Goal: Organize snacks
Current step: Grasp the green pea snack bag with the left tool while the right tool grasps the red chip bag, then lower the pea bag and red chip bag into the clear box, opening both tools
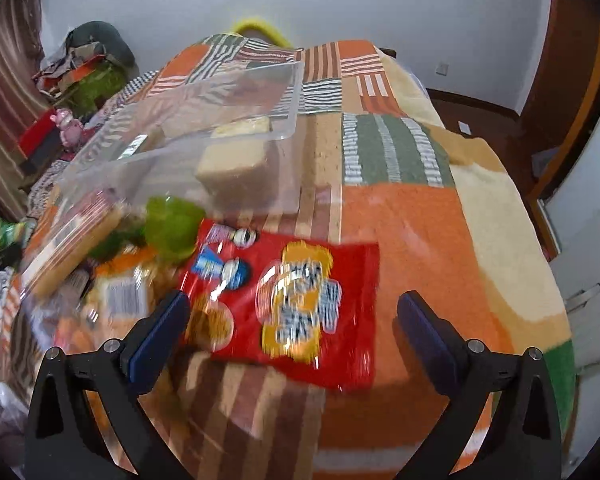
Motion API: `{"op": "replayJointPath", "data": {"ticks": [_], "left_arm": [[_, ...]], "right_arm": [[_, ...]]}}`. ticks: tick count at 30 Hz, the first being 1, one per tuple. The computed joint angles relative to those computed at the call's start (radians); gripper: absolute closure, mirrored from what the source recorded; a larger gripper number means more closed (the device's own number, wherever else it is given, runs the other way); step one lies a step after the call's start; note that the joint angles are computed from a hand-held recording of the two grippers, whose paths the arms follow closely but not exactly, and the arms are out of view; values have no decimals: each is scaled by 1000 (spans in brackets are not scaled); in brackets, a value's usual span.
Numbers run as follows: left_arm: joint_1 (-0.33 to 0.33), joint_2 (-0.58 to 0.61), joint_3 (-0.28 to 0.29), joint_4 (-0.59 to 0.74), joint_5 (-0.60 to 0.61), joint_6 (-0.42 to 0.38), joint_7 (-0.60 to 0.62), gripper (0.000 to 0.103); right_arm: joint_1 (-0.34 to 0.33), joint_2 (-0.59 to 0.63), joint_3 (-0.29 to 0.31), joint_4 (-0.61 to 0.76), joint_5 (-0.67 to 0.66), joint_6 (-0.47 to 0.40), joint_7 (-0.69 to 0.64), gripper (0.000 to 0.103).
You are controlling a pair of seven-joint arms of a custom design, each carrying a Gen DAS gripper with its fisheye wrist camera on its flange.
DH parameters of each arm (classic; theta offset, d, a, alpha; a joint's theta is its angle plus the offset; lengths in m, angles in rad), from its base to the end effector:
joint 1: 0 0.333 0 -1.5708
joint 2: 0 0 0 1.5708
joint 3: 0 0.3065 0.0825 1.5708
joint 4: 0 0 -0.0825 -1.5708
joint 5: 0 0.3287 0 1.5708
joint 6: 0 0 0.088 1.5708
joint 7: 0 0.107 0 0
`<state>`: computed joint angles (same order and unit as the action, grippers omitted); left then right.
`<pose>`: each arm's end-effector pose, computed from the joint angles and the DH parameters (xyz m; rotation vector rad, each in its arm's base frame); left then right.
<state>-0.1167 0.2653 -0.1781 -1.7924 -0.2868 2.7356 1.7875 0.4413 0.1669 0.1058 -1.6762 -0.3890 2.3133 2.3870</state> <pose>0.6028 -0.1596 0.4985 -1.6480 2.1540 -0.9300 0.5172 0.3008 0.5588 -1.8095 1.9584 -0.5102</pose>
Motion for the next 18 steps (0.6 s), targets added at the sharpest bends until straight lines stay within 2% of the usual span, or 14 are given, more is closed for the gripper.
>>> {"op": "replayJointPath", "data": {"ticks": [3,6,10,11,12,14,17,18], "left_arm": [[3,-8,-5,-10,-12,6,8,67],[0,-12,-6,-16,-16,7,10,67],[-7,0,-7,-2,-15,2,-1,67],[-7,0,-10,-1,-19,1,1,67],[-8,0,-12,1,-22,2,2,67],[-13,0,-14,5,-21,6,2,67],[-15,-2,-18,17,-29,9,5,67],[-16,-3,-19,21,-30,11,5,67]], "right_arm": [[1,67,-1,69,16,-53,-35,0],[-23,62,5,31,106,-1,-73,0],[-20,50,0,11,111,19,-79,1],[-20,42,1,-1,112,34,-83,9],[-20,36,3,-8,116,47,-91,26],[-24,21,9,-26,139,70,-111,44],[-9,6,4,-43,97,78,-74,48],[-8,-4,4,-57,92,89,-66,52]]}}
